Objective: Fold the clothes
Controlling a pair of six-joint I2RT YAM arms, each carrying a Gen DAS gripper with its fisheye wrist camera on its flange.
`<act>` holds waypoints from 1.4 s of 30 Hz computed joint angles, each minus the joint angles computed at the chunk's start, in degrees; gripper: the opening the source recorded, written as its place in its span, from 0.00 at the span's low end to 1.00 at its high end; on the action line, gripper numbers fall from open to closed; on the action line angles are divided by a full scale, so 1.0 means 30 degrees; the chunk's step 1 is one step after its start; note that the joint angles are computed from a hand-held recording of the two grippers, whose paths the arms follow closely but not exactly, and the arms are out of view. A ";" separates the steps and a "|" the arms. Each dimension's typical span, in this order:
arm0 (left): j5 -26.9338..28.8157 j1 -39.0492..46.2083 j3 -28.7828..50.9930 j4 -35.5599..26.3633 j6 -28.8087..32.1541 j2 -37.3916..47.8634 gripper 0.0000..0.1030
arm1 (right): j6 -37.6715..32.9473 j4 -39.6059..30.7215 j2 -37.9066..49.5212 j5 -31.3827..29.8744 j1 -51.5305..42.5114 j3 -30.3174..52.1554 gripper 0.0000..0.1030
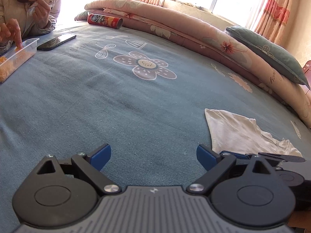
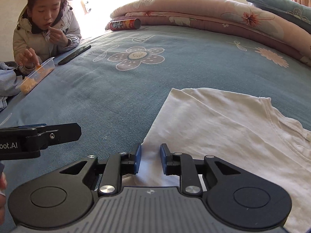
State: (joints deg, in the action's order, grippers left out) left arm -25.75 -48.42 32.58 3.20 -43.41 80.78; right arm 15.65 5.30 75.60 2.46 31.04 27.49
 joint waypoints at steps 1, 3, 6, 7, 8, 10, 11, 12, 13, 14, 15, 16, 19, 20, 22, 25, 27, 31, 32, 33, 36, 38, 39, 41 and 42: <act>0.0059 0.0043 -0.0020 0.0031 -0.0047 -0.0009 0.92 | -0.0187 -0.0189 -0.0206 -0.0769 -0.0057 0.0135 0.37; 0.0185 0.0139 -0.0169 0.0169 -0.0080 -0.0222 0.92 | -0.0355 -0.0681 -0.1804 -0.0041 0.0423 -0.0366 0.37; -0.0163 0.0206 -0.0501 0.0278 -0.0289 -0.0809 0.92 | -0.0099 -0.2164 -0.4621 0.1396 0.0573 -0.1499 0.37; -0.0161 0.0286 -0.0645 0.0367 -0.0325 -0.1046 0.92 | 0.0202 -0.2659 -0.5648 0.1026 0.0265 -0.1976 0.37; -0.0125 0.0369 -0.0762 0.0449 -0.0376 -0.1222 0.92 | 0.0481 -0.3230 -0.6721 0.0628 -0.0079 -0.2424 0.37; -0.0147 0.0488 -0.0887 0.0475 -0.0639 -0.1365 0.92 | 0.1163 -0.3603 -0.8582 -0.1183 -0.0528 -0.3435 0.38; -0.0118 0.0541 -0.0859 0.0417 -0.0701 -0.1321 0.92 | 0.1654 -0.3577 -0.9441 -0.2115 -0.0620 -0.3997 0.40; -0.0093 0.0583 -0.0838 0.0399 -0.0728 -0.1264 0.92 | 0.2293 -0.3045 -0.9611 -0.2411 -0.0258 -0.4460 0.46; -0.0117 0.0598 -0.0846 0.0416 -0.0785 -0.1246 0.92 | 0.2971 -0.2336 -0.9587 -0.2550 0.0217 -0.4905 0.52; -0.0130 0.0611 -0.0861 0.0420 -0.0817 -0.1274 0.92 | 0.3341 -0.1361 -0.9006 -0.2238 0.0702 -0.5207 0.54; -0.0142 0.0603 -0.0908 0.0463 -0.0798 -0.1327 0.92 | 0.3560 -0.0456 -0.8000 -0.1859 0.1008 -0.5271 0.56; -0.0166 0.0602 -0.0956 0.0511 -0.0792 -0.1375 0.92 | 0.3822 0.0578 -0.6950 -0.1161 0.1326 -0.5305 0.56; -0.0173 0.0706 -0.1018 0.0554 -0.0901 -0.1448 0.92 | 0.4058 0.3285 -0.4552 0.1657 0.2421 -0.5362 0.60; -0.0075 0.0777 -0.1008 0.0579 -0.0924 -0.1416 0.92 | 0.4110 0.3849 -0.3853 0.2408 0.2661 -0.5223 0.63; 0.0139 0.0867 -0.1035 0.0664 -0.0874 -0.1402 0.92 | 0.3944 0.5174 -0.2567 0.2829 0.2739 -0.5061 0.71; 0.0107 0.0893 -0.1149 0.0720 -0.0885 -0.1587 0.92 | 0.2944 0.6802 -0.0858 0.2831 0.2967 -0.4650 0.74; 0.0009 0.0913 -0.1243 0.0731 -0.0922 -0.1776 0.92 | 0.1947 0.7264 -0.0361 0.2713 0.3410 -0.4360 0.74; -0.0159 0.0967 -0.1360 0.0563 -0.1024 -0.2154 0.92 | 0.0067 0.5974 0.0040 0.3168 0.4296 -0.3382 0.75; -0.0189 0.0974 -0.1371 0.0543 -0.1030 -0.2224 0.92 | -0.0283 0.5350 -0.0050 0.3314 0.4538 -0.3163 0.75; -0.0176 0.0986 -0.1356 0.0533 -0.1030 -0.2228 0.92 | -0.0627 0.4731 -0.0125 0.3463 0.4779 -0.2936 0.76; -0.0065 0.1014 -0.1247 0.0478 -0.0961 -0.2087 0.92 | -0.0819 0.2208 -0.1450 0.3652 0.5313 -0.2533 0.76; -0.0024 0.1016 -0.1244 0.0480 -0.0925 -0.2080 0.92 | -0.1127 0.0769 -0.2841 0.3882 0.5852 -0.2517 0.75; -0.0027 0.1011 -0.1278 0.0488 -0.0926 -0.2134 0.92 | -0.1270 0.0034 -0.3517 0.4009 0.6137 -0.2479 0.75; -0.0146 0.0988 -0.1397 0.0468 -0.1027 -0.2367 0.92 | -0.1502 -0.1076 -0.4712 0.4510 0.6506 -0.2417 0.71; -0.0198 0.0987 -0.1449 0.0467 -0.1079 -0.2467 0.92 | -0.1376 -0.1175 -0.5193 0.4891 0.6332 -0.2479 0.63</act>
State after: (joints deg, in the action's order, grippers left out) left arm -26.35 -45.46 28.23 4.60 -46.64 73.37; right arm 11.52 1.77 60.02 17.13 50.04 20.05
